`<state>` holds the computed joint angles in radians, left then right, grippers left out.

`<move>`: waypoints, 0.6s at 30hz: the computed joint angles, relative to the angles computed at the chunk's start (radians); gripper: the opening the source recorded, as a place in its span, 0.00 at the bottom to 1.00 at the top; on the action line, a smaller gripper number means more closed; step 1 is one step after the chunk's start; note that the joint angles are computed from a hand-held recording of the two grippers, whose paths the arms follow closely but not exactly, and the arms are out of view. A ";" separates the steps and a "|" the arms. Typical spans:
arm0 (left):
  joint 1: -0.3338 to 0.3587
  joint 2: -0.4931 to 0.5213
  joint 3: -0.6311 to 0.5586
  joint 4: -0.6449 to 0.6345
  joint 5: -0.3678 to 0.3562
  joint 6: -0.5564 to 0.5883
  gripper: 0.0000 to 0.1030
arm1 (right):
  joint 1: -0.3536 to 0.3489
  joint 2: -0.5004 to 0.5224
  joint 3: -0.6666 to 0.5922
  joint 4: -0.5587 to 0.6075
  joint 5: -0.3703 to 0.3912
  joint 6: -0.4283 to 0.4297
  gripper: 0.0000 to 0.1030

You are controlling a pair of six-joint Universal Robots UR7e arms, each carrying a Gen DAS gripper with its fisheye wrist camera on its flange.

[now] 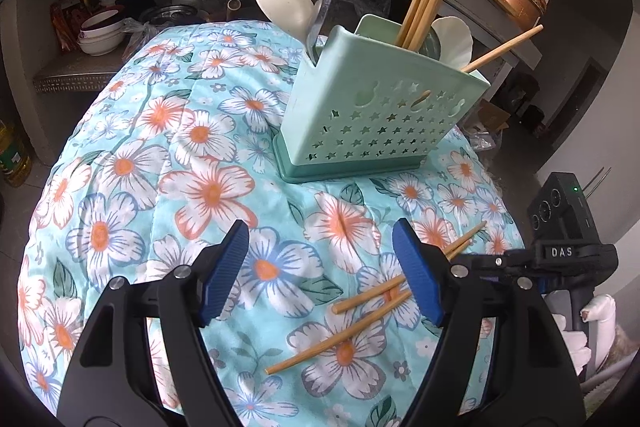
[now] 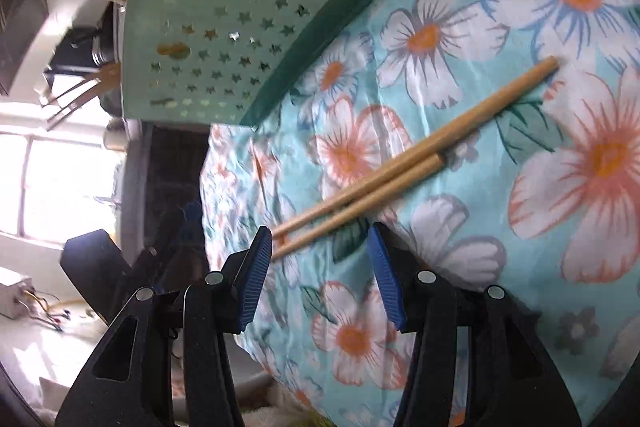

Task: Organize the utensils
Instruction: 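Move both tools down toward the last chopsticks on the cloth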

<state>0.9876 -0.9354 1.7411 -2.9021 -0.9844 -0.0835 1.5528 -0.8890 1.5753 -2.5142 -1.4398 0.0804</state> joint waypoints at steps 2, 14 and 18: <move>0.002 -0.001 0.000 0.004 -0.004 -0.001 0.68 | 0.003 0.006 -0.004 -0.013 -0.003 0.006 0.48; -0.001 0.012 -0.019 0.037 -0.004 -0.003 0.68 | -0.023 0.022 0.005 -0.087 0.017 0.118 0.15; -0.004 0.015 -0.023 0.047 0.003 -0.010 0.68 | -0.033 0.024 0.008 -0.097 0.034 0.118 0.13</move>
